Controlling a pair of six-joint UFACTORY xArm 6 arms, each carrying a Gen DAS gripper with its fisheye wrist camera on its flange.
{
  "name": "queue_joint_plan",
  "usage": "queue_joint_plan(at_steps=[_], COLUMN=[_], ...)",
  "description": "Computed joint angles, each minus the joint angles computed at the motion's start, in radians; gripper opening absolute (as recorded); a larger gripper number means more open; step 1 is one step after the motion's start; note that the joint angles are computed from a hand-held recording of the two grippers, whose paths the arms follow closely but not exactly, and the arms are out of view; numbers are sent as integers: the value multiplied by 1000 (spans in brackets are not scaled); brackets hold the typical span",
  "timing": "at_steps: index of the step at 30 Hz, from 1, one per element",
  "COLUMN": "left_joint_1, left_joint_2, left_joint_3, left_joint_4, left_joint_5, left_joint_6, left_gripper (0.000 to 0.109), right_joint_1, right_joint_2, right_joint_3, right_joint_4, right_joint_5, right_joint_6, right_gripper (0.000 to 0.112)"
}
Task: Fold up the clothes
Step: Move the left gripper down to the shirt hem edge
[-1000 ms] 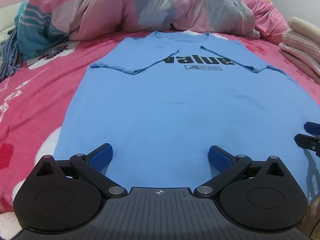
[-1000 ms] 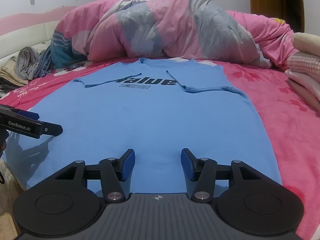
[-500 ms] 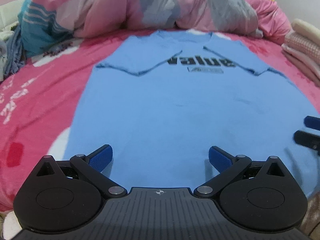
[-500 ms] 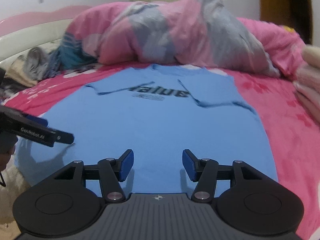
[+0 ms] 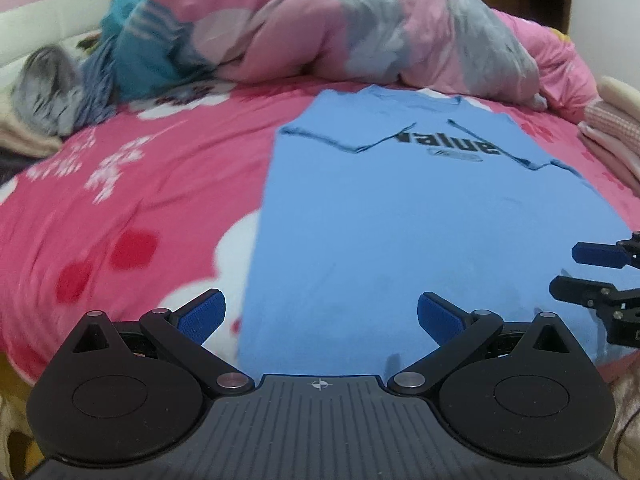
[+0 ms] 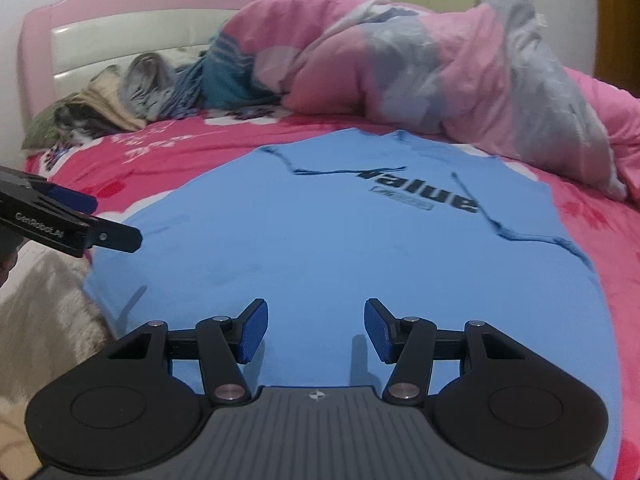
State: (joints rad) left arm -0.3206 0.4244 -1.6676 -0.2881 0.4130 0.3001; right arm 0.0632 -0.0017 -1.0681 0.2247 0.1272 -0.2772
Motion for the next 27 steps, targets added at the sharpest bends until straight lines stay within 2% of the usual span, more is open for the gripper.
queue_joint_plan(at_steps=[2, 5, 9, 12, 13, 17, 20, 23, 27], left_joint_1=[10, 18, 24, 27, 27, 34, 41, 51, 57], left_joint_2=[-37, -87, -107, -98, -95, -76, -72, -62, -37], left_joint_3=[65, 162, 223, 224, 222, 206, 204, 188, 160], left_joint_4=[-55, -155, -217, -282, -310, -378, -439, -488, -480], left_joint_5=[-28, -82, -94, -93, -95, -93, -91, -75, -63], left_joint_6=[29, 105, 165, 209, 230, 280, 338, 385, 384], left_gripper=[103, 102, 98, 87, 80, 73, 63, 57, 48], right_joint_1=[12, 38, 52, 61, 59, 40, 30, 30, 31], right_joint_2=[-9, -27, -36, -51, -57, -69, -73, -69, -58], right_joint_3=[9, 23, 40, 58, 49, 12, -4, -17, -34], right_joint_4=[27, 192, 303, 359, 424, 681, 794, 829, 855], right_joint_5=[8, 28, 87, 91, 116, 204, 239, 251, 260], right_joint_6=[-25, -169, -272, -327, -370, -525, -591, -601, -611], right_gripper=[55, 52, 49, 49, 47, 46, 46, 46, 46])
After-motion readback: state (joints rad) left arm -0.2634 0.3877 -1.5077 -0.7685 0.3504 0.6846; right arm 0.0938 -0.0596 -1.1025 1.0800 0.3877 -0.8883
